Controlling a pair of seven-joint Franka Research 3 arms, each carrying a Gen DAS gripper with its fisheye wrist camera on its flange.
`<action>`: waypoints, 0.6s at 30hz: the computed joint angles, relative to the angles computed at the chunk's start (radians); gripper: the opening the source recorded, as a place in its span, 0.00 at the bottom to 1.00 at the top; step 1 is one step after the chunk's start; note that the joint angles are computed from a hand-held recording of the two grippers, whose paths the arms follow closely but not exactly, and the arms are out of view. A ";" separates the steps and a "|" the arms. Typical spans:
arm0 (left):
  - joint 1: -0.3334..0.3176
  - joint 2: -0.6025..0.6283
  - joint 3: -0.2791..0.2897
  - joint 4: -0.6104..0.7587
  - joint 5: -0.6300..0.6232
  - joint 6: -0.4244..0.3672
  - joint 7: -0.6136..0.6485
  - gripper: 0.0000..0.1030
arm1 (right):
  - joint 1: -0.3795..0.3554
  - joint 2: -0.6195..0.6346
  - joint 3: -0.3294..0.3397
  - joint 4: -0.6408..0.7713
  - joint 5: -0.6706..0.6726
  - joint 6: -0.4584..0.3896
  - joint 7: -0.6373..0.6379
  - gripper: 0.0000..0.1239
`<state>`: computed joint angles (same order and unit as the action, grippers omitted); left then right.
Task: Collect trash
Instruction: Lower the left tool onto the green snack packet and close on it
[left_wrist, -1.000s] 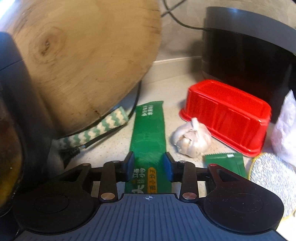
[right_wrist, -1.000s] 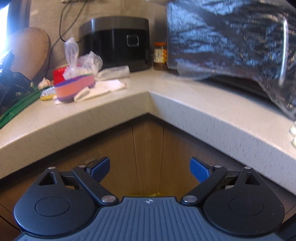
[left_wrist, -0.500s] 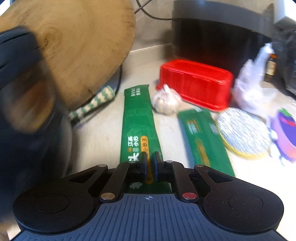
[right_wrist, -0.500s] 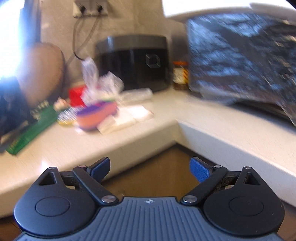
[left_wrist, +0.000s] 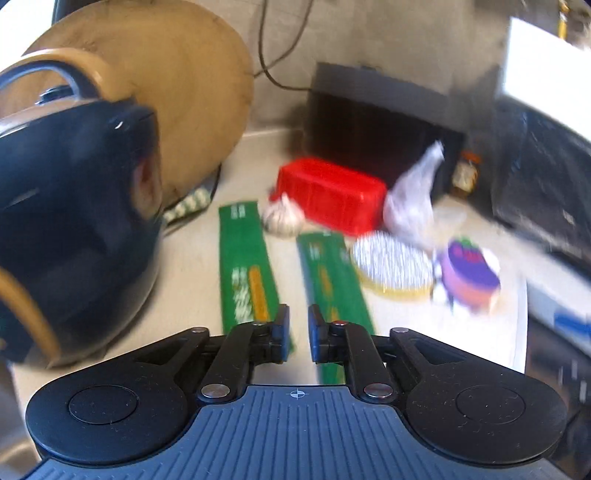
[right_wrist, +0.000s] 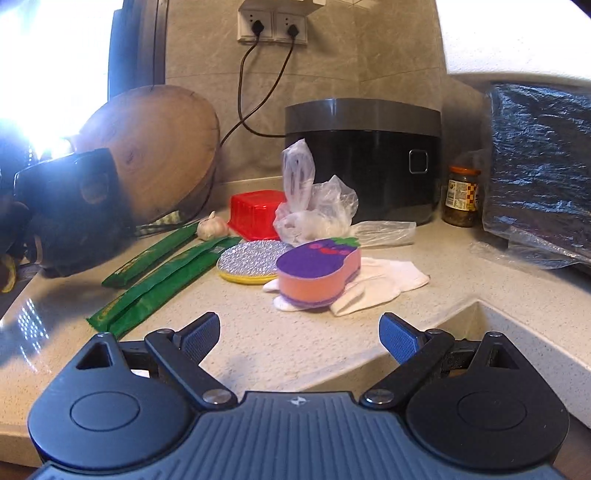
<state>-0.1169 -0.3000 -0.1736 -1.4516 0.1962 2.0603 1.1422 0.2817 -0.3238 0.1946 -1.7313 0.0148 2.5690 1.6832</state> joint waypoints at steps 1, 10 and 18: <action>-0.002 0.040 0.001 0.042 -0.018 -0.012 -0.009 0.17 | -0.003 -0.014 0.000 -0.017 -0.006 0.003 0.001 0.76; -0.084 0.307 -0.066 0.348 0.162 -0.228 0.042 0.19 | -0.068 -0.085 -0.006 -0.090 -0.036 -0.010 0.052 0.76; -0.122 0.297 -0.062 0.303 0.171 -0.239 0.117 0.34 | -0.072 -0.087 -0.035 -0.121 0.020 0.000 0.049 0.76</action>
